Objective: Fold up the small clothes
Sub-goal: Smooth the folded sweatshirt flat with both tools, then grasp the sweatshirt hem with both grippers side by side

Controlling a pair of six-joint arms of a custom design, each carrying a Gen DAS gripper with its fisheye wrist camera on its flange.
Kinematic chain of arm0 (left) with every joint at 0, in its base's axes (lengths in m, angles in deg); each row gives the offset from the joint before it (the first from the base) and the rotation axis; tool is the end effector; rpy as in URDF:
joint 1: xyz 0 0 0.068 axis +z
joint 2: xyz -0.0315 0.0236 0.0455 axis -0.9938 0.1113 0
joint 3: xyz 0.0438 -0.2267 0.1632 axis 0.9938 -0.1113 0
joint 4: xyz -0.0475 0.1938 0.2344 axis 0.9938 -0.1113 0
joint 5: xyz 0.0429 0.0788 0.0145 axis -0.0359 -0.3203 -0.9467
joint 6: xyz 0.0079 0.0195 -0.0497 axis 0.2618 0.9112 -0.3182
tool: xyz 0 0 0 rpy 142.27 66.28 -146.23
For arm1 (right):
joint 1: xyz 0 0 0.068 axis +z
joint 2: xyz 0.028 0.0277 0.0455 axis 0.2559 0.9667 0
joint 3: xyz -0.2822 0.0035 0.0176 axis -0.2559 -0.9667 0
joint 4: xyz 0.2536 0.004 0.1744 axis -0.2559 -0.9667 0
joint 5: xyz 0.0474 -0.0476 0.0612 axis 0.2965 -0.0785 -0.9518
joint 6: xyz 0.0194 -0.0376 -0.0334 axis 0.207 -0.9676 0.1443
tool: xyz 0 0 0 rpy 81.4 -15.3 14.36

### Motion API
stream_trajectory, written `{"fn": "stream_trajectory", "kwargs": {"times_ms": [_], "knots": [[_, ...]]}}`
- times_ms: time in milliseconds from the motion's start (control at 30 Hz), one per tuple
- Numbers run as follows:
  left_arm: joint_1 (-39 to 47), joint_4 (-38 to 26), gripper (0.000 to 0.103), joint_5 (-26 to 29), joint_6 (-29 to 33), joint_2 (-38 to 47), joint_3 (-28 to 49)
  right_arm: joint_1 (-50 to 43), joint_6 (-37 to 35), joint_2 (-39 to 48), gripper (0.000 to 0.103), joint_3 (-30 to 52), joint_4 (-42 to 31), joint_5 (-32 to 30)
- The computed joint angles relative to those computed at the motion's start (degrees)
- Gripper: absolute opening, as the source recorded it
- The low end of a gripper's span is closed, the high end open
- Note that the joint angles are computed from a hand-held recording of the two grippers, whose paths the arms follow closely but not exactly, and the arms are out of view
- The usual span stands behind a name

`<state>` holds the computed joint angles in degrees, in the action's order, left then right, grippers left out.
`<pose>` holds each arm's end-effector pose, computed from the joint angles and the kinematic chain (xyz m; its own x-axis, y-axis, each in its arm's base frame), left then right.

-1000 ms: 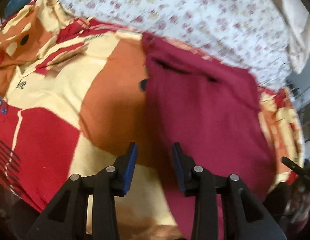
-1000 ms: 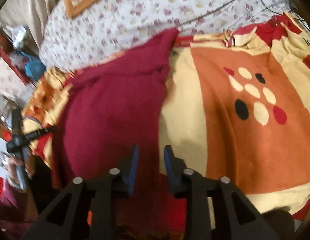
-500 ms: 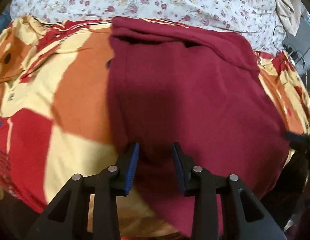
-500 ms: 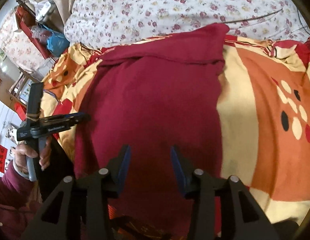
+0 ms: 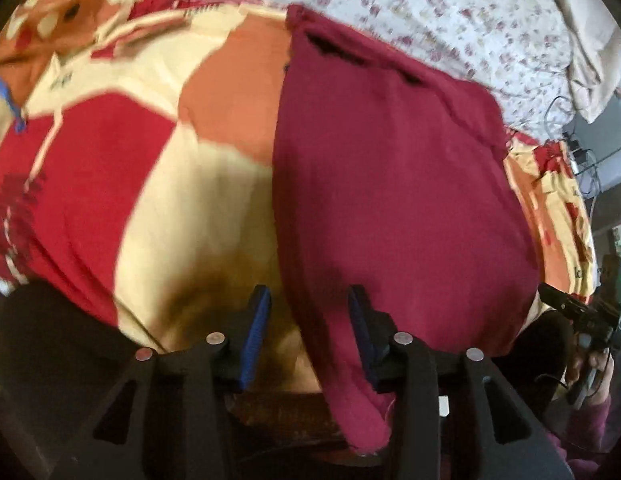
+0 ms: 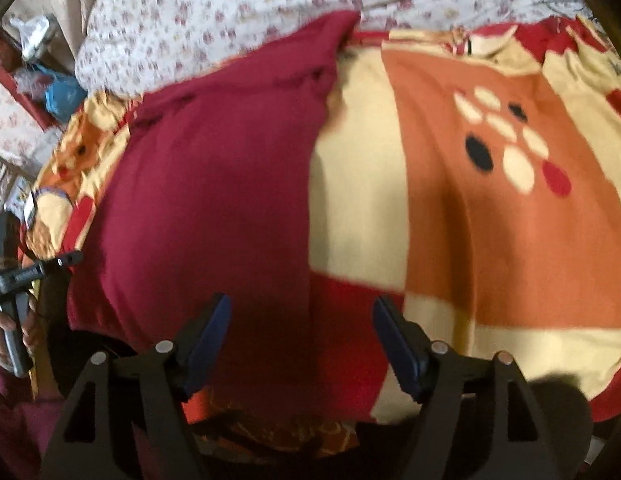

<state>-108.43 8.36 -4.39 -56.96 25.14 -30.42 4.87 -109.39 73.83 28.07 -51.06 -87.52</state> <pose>0.2107 -0.1006 0.2329 -0.9274 -0.2594 -0.2696 -0.1700 0.9341 -0.3138 0.2747 -0.0326 0.2239 -0.9348 -0.1461 -0.3238 -0.2573 0.9068 0.3338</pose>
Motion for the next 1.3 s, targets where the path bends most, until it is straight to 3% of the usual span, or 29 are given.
{"fn": "stream_trajectory", "kwargs": {"times_ms": [100,233,400,467,500,533,700,767,800,867,900,933,967,1100,1300], "knots": [[-1.77,-1.40,0.031,-1.52,-1.82,0.41,-1.02,0.20,-0.49,-0.13,0.077,-2.26,-0.33,0.01],[-1.40,-0.35,0.031,3.09,-5.25,-2.06,-4.06,0.09,-1.86,-1.32,0.077,-5.73,-0.71,-2.66],[-3.12,0.51,0.031,3.86,-6.73,-1.50,-4.62,0.54,-1.78,-4.81,0.078,-9.90,2.11,-3.06],[-3.42,1.07,0.031,4.10,-7.13,-0.91,-5.09,0.99,-2.90,-6.23,0.061,-10.70,2.38,-2.07],[-3.49,1.07,0.031,4.19,-7.06,-1.11,-5.27,1.35,-3.84,-6.95,0.028,-10.88,2.44,-0.83],[-3.87,1.70,0.031,3.90,-7.16,-0.38,-5.00,1.05,-4.65,-6.68,0.008,-10.71,1.94,-1.09],[-1.72,2.05,0.023,7.48,-6.54,-2.34,-6.93,-1.50,-8.41,-4.12,0.009,-8.41,-2.97,-5.18],[-0.75,3.22,0.022,9.55,-7.55,-2.48,-8.20,-1.05,-7.37,-2.27,0.021,-7.97,-2.96,-4.66],[-0.66,3.37,0.021,9.86,-7.57,-2.65,-8.59,-0.83,-6.63,-0.99,0.036,-7.93,-2.82,-4.76],[-0.68,3.02,0.011,9.77,-7.06,-3.19,-8.65,0.51,-5.55,-1.98,0.037,-9.13,-1.16,-4.73],[-0.54,3.12,0.006,10.30,-6.81,-3.81,-8.75,1.43,-5.87,-3.76,0.033,-10.04,-0.34,-4.04],[-1.19,3.41,0.000,10.14,-7.37,-4.20,-8.74,1.70,-5.81,-4.90,0.012,-10.58,0.13,-4.16],[-1.62,3.14,0.000,9.48,-7.58,-4.64,-8.49,1.27,-5.75,-5.38,0.008,-10.79,-0.08,-5.30],[-3.51,2.38,0.000,6.78,-9.29,-11.81,-8.83,-0.04,-8.09,-8.14,0.007,-10.72,-3.31,-6.16],[-9.50,-3.54,0.000,0.11,-9.05,-22.85,-6.91,-5.02,-16.88,-13.03,0.006,-7.73,-14.81,-8.67]]}}
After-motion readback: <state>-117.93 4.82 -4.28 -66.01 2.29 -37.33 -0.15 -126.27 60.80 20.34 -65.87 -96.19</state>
